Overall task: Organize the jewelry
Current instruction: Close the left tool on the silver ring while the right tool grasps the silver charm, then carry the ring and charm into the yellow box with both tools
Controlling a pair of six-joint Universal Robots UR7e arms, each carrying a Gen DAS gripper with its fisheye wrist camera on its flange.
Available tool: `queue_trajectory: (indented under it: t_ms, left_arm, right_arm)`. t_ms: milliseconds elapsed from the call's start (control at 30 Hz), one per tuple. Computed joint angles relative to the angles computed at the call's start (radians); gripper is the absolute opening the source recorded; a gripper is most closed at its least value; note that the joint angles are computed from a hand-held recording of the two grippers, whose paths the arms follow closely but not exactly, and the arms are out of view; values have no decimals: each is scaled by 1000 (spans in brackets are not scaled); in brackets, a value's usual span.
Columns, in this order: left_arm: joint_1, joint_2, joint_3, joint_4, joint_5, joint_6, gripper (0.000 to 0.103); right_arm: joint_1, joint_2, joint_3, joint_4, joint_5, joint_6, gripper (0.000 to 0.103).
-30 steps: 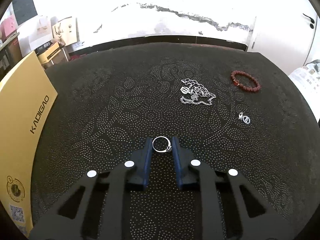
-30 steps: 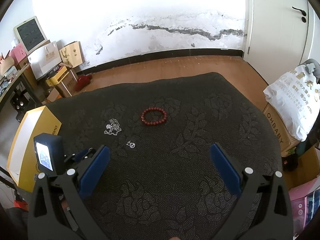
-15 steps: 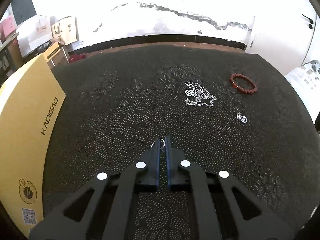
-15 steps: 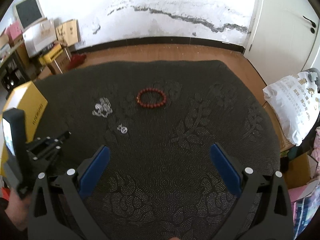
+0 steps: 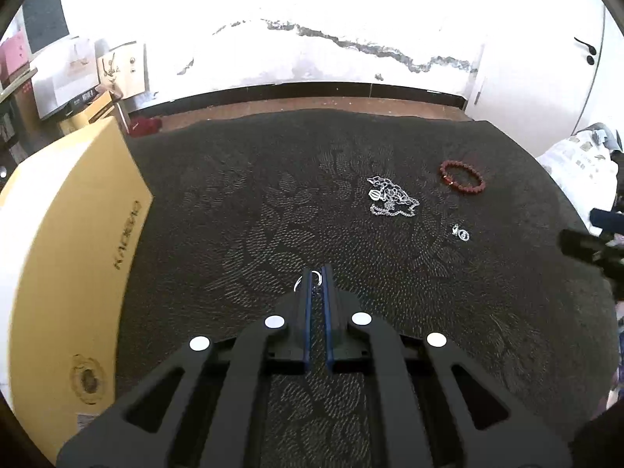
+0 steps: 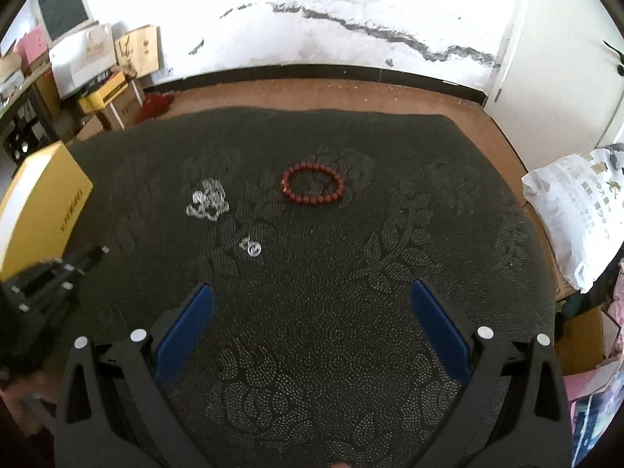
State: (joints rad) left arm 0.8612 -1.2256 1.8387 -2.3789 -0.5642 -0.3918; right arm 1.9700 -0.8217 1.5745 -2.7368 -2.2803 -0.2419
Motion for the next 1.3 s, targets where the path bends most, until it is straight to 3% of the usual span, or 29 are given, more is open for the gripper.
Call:
queue_trajectory:
  t_ms: [200,333,433,567,733,833,867,1000,1033,1133,1300]
  left_arm:
    - [-10,-24,-14,91,-26,-55,5]
    - [-12,-19,-36,134,-40,-79,5]
    - [-15,-18,-45,140,-54,-76,5]
    - [-17,-27,-45,135,-58,-77,5]
    - [-19,-40,-44,146,-58,-86,5]
    - [-19,-47,-41,143,-60,-76,5]
    - [-19,-47,-42,143,-59,-74,5]
    - [-15,-51,-45,152,-64,-88,5]
    - [-17,-49,-45,150,-62,-87,5]
    - [-21,-45,-51,152,-57,-82,5]
    - [-22,-47,-53,165,-45,-95,5]
  right_arm:
    - [-31,48,-39,113,29,29,97]
    - [-40,99,-60,111,-5,-6,97]
    - [-41,136,-78,87,-15,-51,97]
    - [-57,175,-118,56,54,-74,97]
    - [-71,225,-140,-106,95,-145,97]
    - [-71,216,-134,-103,124,-173,80]
    - [-68,213,-130,-103,130,-187,68]
    - [-69,202,-123,-92,153,-204,49]
    - [-67,200,-126,-91,151,-204,28]
    - [-70,194,-131,-69,165,-196,16]
    - [-60,195,-129,-69,144,-212,13]
